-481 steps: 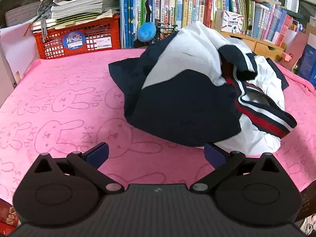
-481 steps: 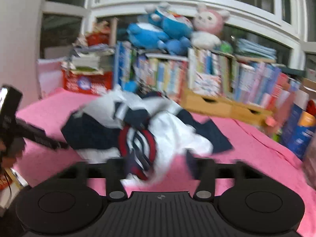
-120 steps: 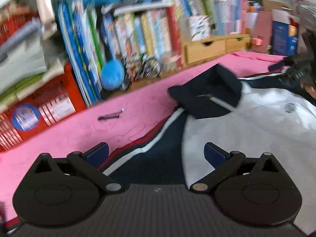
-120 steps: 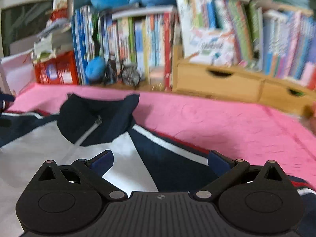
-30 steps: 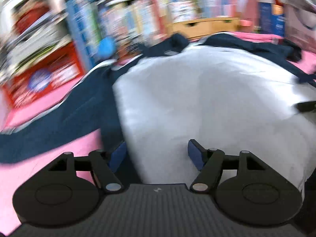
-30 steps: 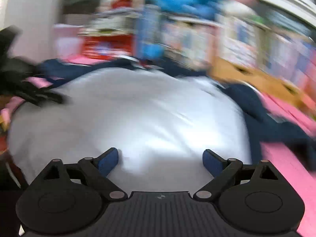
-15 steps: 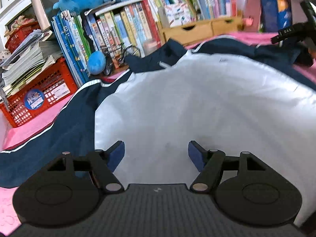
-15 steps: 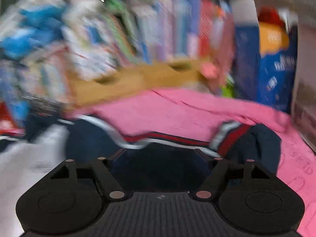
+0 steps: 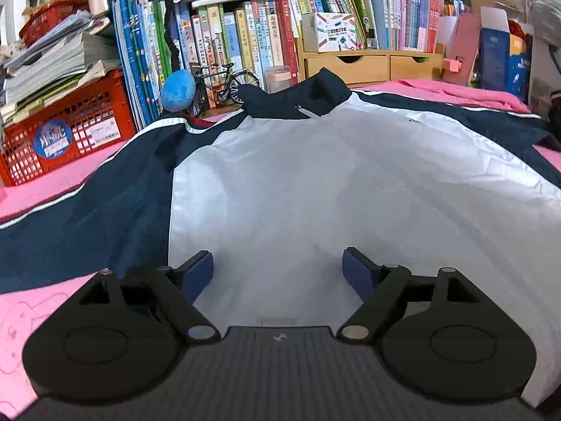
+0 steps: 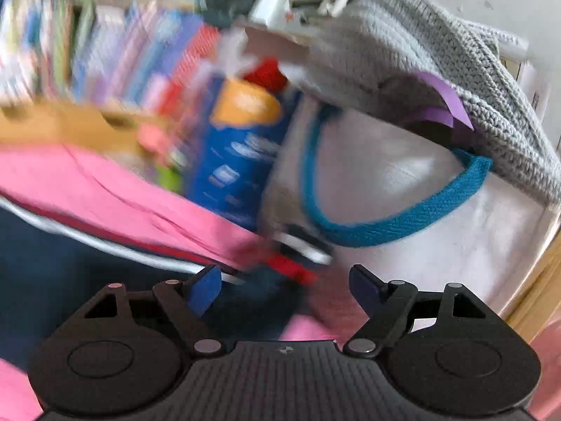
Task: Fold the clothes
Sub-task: 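Release the jacket with both grippers and smooth it flat on the blanket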
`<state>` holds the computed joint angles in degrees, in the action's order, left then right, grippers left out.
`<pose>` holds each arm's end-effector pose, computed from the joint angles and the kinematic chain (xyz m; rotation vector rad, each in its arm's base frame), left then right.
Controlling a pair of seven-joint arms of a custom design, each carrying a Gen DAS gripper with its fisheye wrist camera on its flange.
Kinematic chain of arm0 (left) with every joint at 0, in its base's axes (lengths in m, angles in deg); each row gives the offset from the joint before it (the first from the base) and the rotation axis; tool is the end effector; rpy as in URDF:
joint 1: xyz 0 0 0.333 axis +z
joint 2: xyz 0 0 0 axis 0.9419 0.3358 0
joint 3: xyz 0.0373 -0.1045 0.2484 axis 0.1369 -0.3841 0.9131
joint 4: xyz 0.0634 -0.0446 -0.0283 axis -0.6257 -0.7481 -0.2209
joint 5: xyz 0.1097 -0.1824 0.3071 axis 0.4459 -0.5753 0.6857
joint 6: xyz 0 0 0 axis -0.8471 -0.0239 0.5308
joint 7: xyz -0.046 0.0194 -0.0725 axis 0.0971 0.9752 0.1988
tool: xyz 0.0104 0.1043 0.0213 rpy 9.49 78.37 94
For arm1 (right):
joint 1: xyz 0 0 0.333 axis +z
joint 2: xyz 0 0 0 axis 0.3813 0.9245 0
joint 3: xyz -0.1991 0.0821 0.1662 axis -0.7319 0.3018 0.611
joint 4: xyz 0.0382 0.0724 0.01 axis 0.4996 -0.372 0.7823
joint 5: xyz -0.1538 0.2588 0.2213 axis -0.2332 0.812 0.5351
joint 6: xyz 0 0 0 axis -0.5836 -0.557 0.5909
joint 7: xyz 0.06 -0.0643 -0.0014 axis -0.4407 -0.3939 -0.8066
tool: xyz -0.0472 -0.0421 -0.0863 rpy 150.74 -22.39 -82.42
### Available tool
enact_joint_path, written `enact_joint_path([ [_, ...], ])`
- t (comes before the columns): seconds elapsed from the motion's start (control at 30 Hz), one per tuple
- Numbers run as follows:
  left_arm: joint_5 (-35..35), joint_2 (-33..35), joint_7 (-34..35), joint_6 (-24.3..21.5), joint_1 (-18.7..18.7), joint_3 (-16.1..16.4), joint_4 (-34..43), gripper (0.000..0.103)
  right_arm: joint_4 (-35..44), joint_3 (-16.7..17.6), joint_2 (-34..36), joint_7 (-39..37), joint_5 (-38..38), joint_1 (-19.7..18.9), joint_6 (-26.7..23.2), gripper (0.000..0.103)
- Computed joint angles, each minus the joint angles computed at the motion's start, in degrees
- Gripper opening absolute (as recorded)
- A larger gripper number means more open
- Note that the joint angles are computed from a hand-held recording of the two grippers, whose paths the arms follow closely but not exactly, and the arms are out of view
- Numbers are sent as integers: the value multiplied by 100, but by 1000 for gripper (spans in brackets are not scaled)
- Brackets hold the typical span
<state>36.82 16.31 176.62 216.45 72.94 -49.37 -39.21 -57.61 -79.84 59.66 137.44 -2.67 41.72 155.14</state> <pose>0.7415 -0.0974 0.4711 -0.9699 2.2470 -1.0783 0.5786 0.1373 0.5060 -0.9296 2.3049 -1.6285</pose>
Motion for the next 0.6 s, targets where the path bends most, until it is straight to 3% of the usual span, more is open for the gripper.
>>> enact_joint_path([
  [0.1, -59, -42, 44, 88, 26, -33, -100, 83, -186, -20, -117, 526, -87, -213, 2212, 80],
  [0.17, -92, -89, 92, 187, 36, -50, -200, 84, 379, -36, 437, 60, 148, -293, 3170, 80],
  [0.23, -119, -141, 143, 283, 43, -62, -302, 84, 1060, -30, 1103, -815, 717, -322, 3777, 80],
  [0.37, -199, -261, 352, 516, 84, -125, -542, 84, 1993, -17, 1907, -2250, 1728, -218, 3171, 80],
  [0.4, -223, -276, 402, 541, 97, -140, -573, 84, 1981, -97, 1914, -2331, 1836, -187, 2992, 81],
  [0.47, -292, -266, 489, 456, 147, -186, -548, 84, 1505, -386, 1574, -2010, 2075, -191, 3144, 93],
  [0.5, -330, -259, 533, 405, 171, -205, -529, 84, 1350, -371, 1422, -1907, 2080, -303, 2982, 98],
  [0.57, -409, -225, 643, 223, 226, -248, -448, 86, 1640, -648, 1511, -2024, 2167, -72, 2136, 103],
  [0.6, -421, -212, 638, 211, 211, -223, -422, 87, 2035, -657, 1707, -2104, 2166, 8, 1541, 97],
])
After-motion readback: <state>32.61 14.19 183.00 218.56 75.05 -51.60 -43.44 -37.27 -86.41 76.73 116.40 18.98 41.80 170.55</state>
